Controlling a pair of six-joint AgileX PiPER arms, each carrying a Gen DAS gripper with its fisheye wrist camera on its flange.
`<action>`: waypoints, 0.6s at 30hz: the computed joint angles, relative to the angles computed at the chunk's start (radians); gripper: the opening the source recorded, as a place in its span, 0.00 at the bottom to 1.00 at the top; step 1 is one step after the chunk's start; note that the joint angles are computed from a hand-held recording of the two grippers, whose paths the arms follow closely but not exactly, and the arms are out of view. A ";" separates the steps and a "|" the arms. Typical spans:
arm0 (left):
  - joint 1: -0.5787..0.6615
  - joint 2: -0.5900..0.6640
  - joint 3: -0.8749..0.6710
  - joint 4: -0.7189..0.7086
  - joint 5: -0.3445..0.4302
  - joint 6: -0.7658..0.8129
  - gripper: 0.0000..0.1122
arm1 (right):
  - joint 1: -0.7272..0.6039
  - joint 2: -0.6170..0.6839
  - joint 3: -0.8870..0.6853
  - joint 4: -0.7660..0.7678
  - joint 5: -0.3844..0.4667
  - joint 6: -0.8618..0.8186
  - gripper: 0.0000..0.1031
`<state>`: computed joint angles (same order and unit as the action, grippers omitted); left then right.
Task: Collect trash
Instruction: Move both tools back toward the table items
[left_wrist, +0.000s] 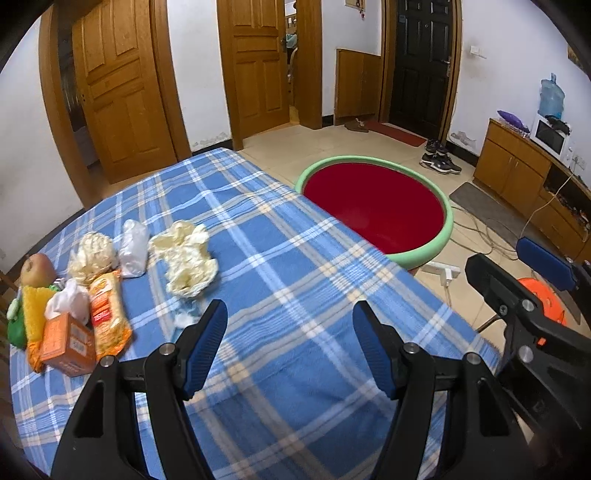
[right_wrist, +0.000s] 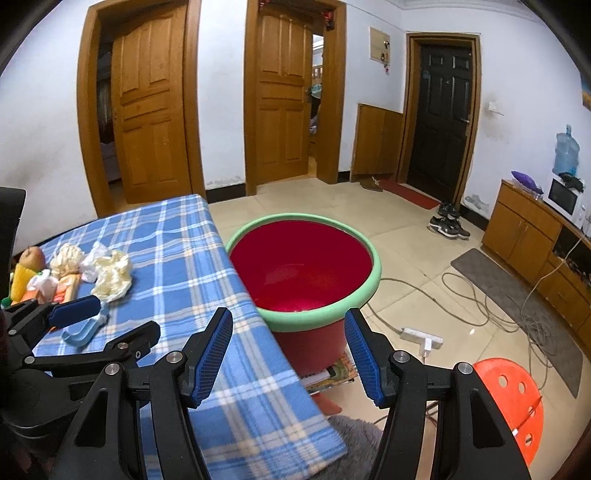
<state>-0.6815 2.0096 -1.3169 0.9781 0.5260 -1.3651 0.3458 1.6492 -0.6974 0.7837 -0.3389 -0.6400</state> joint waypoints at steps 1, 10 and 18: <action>0.001 -0.004 0.008 0.003 0.002 -0.004 0.62 | 0.007 -0.002 0.003 -0.005 0.002 0.006 0.62; 0.073 -0.084 0.156 0.046 -0.034 -0.115 0.62 | 0.080 0.055 -0.058 -0.015 0.026 0.005 0.62; 0.175 -0.223 0.389 0.149 -0.008 -0.315 0.61 | 0.211 0.169 -0.197 -0.077 0.104 0.032 0.62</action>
